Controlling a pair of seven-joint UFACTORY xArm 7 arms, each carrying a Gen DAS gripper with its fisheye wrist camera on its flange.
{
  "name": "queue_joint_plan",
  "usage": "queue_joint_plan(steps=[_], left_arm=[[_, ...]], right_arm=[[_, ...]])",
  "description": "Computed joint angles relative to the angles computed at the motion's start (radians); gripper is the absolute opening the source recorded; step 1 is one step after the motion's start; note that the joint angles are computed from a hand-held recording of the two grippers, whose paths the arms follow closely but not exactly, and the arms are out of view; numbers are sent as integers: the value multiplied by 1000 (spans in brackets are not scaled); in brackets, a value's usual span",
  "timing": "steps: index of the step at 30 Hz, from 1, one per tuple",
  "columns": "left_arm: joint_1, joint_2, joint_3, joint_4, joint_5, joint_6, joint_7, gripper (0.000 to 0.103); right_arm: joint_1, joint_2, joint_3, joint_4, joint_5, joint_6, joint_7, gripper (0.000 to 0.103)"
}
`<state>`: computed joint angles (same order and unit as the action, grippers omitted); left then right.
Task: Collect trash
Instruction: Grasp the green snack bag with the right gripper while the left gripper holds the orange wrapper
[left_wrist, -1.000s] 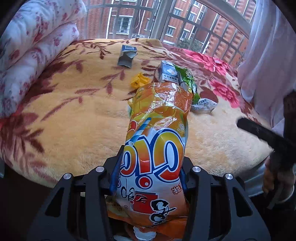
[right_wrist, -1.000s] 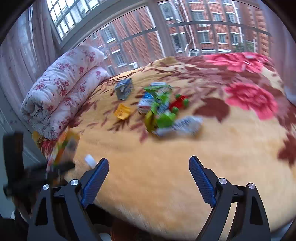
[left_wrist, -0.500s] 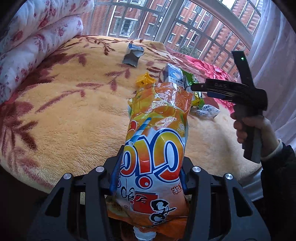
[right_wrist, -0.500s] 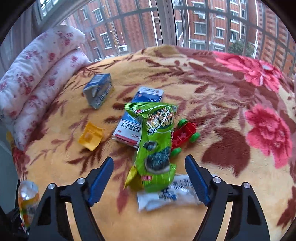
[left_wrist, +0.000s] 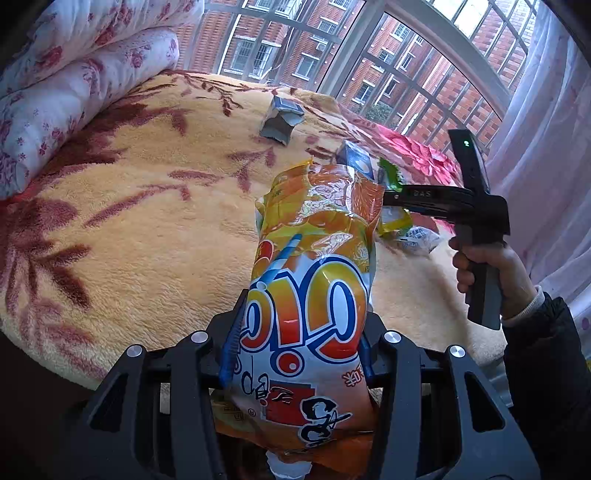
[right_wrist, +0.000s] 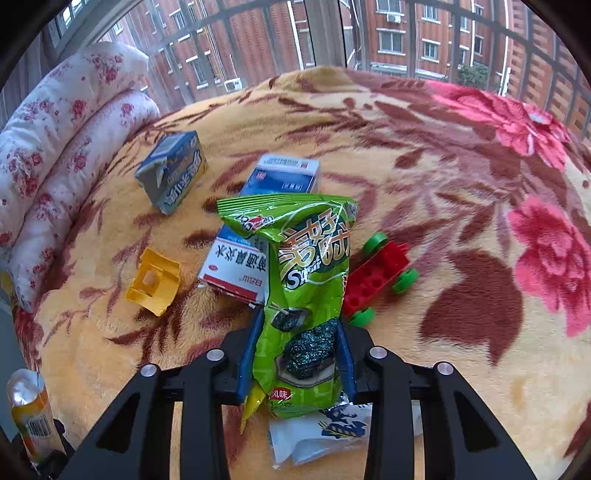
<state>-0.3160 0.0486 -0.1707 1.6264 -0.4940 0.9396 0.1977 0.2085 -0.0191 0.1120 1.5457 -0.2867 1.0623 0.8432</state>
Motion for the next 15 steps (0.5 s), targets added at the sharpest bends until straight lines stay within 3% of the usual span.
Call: queue_joint_plan(steps=[15], left_arm=[[-7,-64,7,-21,31,-6,-2,47]], right_arm=[[-13,-203,70,-118,-71,-51,54,35]])
